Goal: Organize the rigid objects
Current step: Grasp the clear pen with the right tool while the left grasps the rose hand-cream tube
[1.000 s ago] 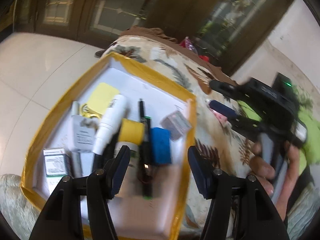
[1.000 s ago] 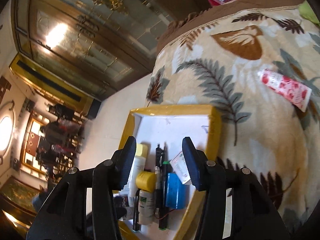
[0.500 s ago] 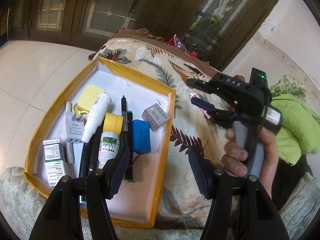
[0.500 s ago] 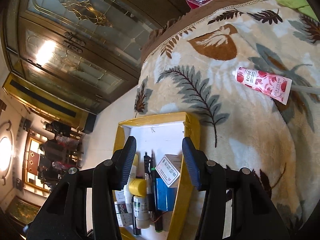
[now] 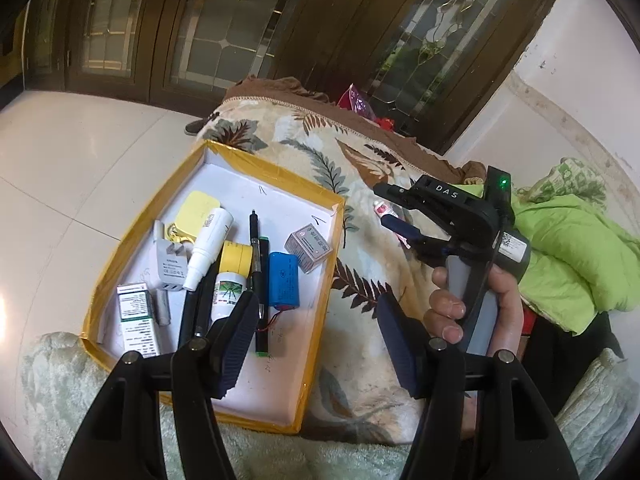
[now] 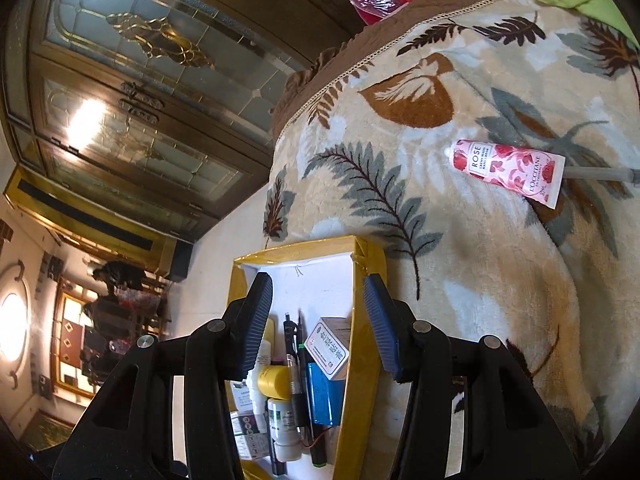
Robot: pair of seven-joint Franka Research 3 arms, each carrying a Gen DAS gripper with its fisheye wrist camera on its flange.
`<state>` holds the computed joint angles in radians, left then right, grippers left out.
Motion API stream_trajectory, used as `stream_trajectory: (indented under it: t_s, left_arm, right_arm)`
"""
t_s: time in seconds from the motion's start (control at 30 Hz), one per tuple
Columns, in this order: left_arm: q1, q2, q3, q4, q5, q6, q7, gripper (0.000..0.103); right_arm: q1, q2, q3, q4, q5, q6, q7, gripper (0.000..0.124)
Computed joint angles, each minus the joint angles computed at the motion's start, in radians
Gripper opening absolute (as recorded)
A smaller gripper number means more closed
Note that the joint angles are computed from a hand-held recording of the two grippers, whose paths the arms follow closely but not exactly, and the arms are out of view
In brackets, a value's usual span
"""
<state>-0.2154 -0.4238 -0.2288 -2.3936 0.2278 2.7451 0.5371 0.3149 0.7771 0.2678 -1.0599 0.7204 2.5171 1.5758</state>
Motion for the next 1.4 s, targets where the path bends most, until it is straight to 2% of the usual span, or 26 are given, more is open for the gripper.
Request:
stream_trajectory:
  t_s: [0.17, 0.5, 0.6, 0.8, 0.87, 0.97, 1.0, 1.03, 1.13, 1.2, 1.33, 1.4]
  left_arm:
    - [-0.004, -0.009, -0.011, 0.003, 0.008, -0.026, -0.007, 0.062]
    - [-0.011, 0.006, -0.013, 0.011, 0.017, -0.026, -0.003, 0.062]
    - [-0.017, 0.012, -0.006, -0.001, 0.006, 0.002, -0.007, 0.062]
    - [-0.051, 0.059, 0.044, -0.012, -0.083, 0.071, 0.04, 0.062]
    - [-0.061, 0.087, 0.06, -0.006, -0.117, 0.102, 0.064, 0.062]
    - [-0.077, 0.156, 0.08, 0.04, -0.174, 0.123, 0.115, 0.062]
    - [-0.079, 0.179, 0.084, 0.06, -0.189, 0.122, 0.136, 0.062]
    - [-0.071, 0.204, 0.08, 0.083, -0.193, 0.126, 0.145, 0.062]
    - [-0.059, 0.254, 0.075, 0.13, -0.218, 0.146, 0.183, 0.062]
    - [-0.058, 0.295, 0.078, 0.168, -0.26, 0.152, 0.219, 0.062]
    - [-0.052, 0.367, 0.074, 0.235, -0.387, 0.161, 0.323, 0.062]
    - [-0.039, 0.395, 0.06, 0.263, -0.413, 0.157, 0.348, 0.062]
  right_arm:
    - [-0.018, -0.023, 0.016, -0.038, 0.035, 0.021, -0.018, 0.048]
    - [-0.029, -0.037, 0.018, -0.06, 0.07, 0.021, -0.042, 0.048]
    - [-0.032, -0.045, 0.014, -0.069, 0.075, 0.025, -0.043, 0.048]
    - [-0.061, -0.093, 0.016, -0.153, 0.13, 0.09, -0.035, 0.048]
    - [-0.053, -0.121, -0.014, -0.2, 0.125, 0.13, 0.027, 0.048]
    - [-0.062, -0.177, -0.031, -0.315, 0.169, 0.256, 0.135, 0.048]
    - [-0.057, -0.196, -0.051, -0.358, 0.175, 0.306, 0.199, 0.048]
    - [-0.045, -0.205, -0.08, -0.376, 0.146, 0.317, 0.264, 0.048]
    - [-0.008, -0.221, -0.191, -0.412, -0.007, 0.263, 0.495, 0.048]
    - [-0.041, -0.215, -0.171, -0.429, -0.003, 0.267, 0.535, 0.048]
    - [-0.075, -0.135, -0.16, -0.33, -0.084, 0.17, 0.591, 0.048]
    - [-0.097, -0.103, -0.133, -0.298, -0.07, 0.171, 0.594, 0.048]
